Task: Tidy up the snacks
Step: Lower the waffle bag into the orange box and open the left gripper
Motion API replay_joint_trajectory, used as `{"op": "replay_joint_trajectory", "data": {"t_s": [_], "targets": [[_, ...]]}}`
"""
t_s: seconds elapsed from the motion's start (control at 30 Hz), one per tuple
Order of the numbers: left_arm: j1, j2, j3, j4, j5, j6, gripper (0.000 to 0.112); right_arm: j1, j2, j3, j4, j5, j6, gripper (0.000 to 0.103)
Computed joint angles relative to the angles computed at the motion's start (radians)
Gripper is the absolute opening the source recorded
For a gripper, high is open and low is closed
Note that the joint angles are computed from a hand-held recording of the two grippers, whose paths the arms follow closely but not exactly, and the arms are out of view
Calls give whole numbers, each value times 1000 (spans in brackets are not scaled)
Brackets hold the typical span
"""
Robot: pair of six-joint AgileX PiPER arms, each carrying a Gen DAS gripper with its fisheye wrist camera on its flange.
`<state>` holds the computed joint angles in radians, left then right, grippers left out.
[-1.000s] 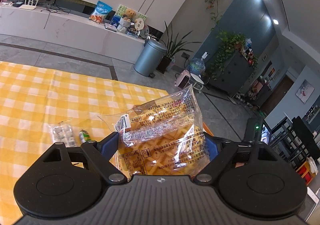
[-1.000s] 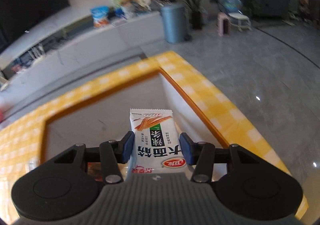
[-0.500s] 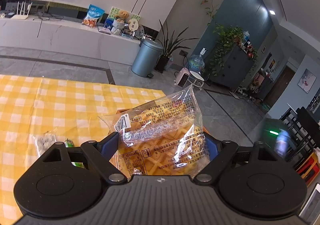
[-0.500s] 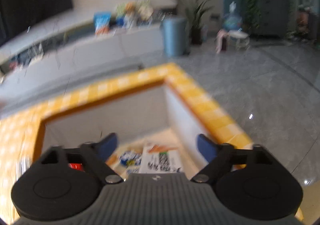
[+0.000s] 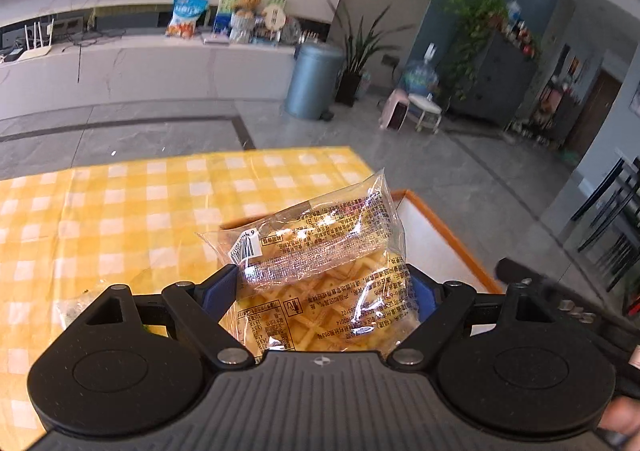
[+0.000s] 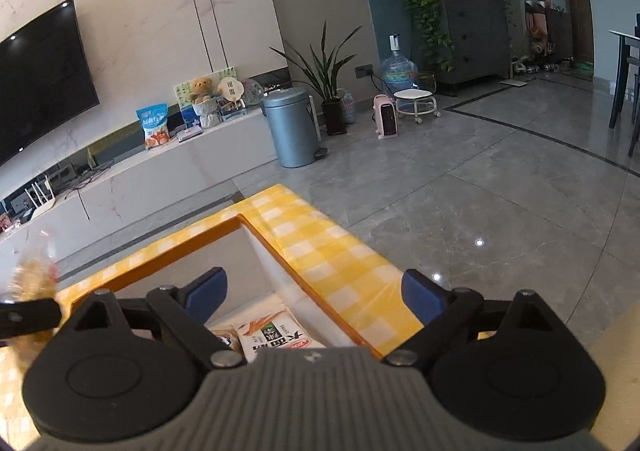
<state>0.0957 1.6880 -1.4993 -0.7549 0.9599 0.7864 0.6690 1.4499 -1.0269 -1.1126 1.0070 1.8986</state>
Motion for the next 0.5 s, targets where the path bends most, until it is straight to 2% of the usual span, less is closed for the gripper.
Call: {"op": "replay_joint_trajectory", "data": {"t_s": [0.03, 0.1, 0.17, 0.23, 0.43, 0.5], "targets": [[-21, 2, -1, 34, -16, -22, 99, -4, -9, 8, -3, -14, 12, 92], [-70, -28, 40, 98, -104, -32, 99, -12, -25, 22, -8, -46, 41, 92], [-147, -65, 83, 254, -206, -83, 99, -13, -42, 41, -22, -75, 73, 92], [-199, -79, 102, 359, -249, -125, 99, -12, -55, 57, -32, -93, 101, 92], [-261, -49, 48, 501, -202, -238, 103, -8, -63, 61, -31, -88, 136, 91], [-256, -62, 58, 484, -202, -237, 103, -9, -74, 76, -39, -102, 158, 91]]}}
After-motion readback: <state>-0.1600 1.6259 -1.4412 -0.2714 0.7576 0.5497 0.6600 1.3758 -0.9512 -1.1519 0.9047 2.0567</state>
